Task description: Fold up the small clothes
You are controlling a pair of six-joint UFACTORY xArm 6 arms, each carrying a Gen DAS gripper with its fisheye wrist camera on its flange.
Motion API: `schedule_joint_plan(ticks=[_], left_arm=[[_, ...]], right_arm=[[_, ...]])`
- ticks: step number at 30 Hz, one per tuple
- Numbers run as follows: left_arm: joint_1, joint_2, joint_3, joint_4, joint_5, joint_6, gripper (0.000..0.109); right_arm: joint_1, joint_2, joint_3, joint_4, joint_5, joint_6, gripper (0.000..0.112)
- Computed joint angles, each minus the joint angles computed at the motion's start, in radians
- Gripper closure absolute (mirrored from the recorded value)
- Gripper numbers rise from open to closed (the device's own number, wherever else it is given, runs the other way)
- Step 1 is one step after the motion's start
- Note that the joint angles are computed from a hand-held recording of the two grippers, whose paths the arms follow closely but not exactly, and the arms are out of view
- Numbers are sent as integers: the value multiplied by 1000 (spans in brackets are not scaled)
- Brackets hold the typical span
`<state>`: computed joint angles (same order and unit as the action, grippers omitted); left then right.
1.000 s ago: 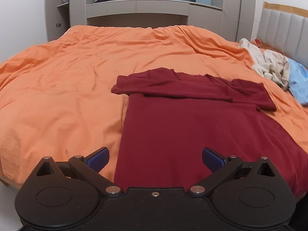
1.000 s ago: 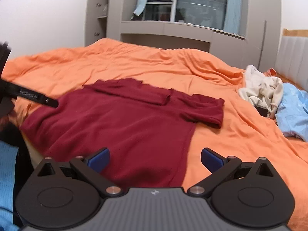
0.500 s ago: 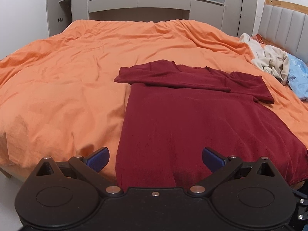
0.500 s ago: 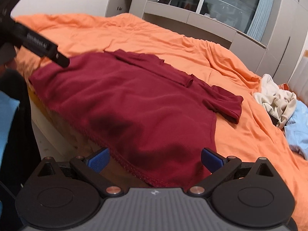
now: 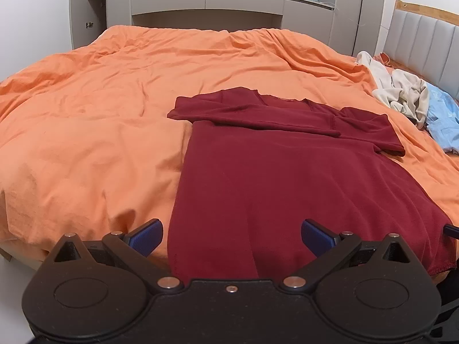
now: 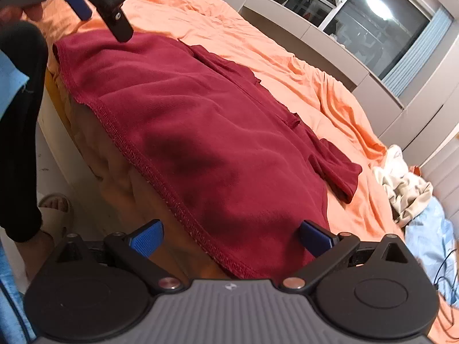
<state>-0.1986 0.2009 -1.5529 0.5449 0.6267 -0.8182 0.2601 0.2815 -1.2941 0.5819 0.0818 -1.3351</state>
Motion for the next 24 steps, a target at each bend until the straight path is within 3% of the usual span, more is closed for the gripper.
schedule_joint_plan(ticks=[4,9,12,13,14,15,19,24], left_arm=[[6,-6,7,-3,-2,2,6],[11,-28,33,14,-14,-6,6],[17,-64,88,24,-73,2,6],[19,-81,112,30,-96,4,6],[22,-97,136,36,-121,4,6],[25,-114,162,40,-149,10,6],[19,-179,253,109,-235,6,6],[-22,-202,297,246,-283,-32,6]], right_arm=[[10,21,-22,46,-18,-19,11],[20,6,-44,314,7,-241,34],[15,-16,-59,522,39,-401,63],[9,-19,-66,547,54,-410,78],[-1,-23,-74,546,78,-386,88],[-11,-30,-81,534,107,-347,90],[-62,-21,-172,411,264,-124,91],[-121,55,-382,300,485,106,94]])
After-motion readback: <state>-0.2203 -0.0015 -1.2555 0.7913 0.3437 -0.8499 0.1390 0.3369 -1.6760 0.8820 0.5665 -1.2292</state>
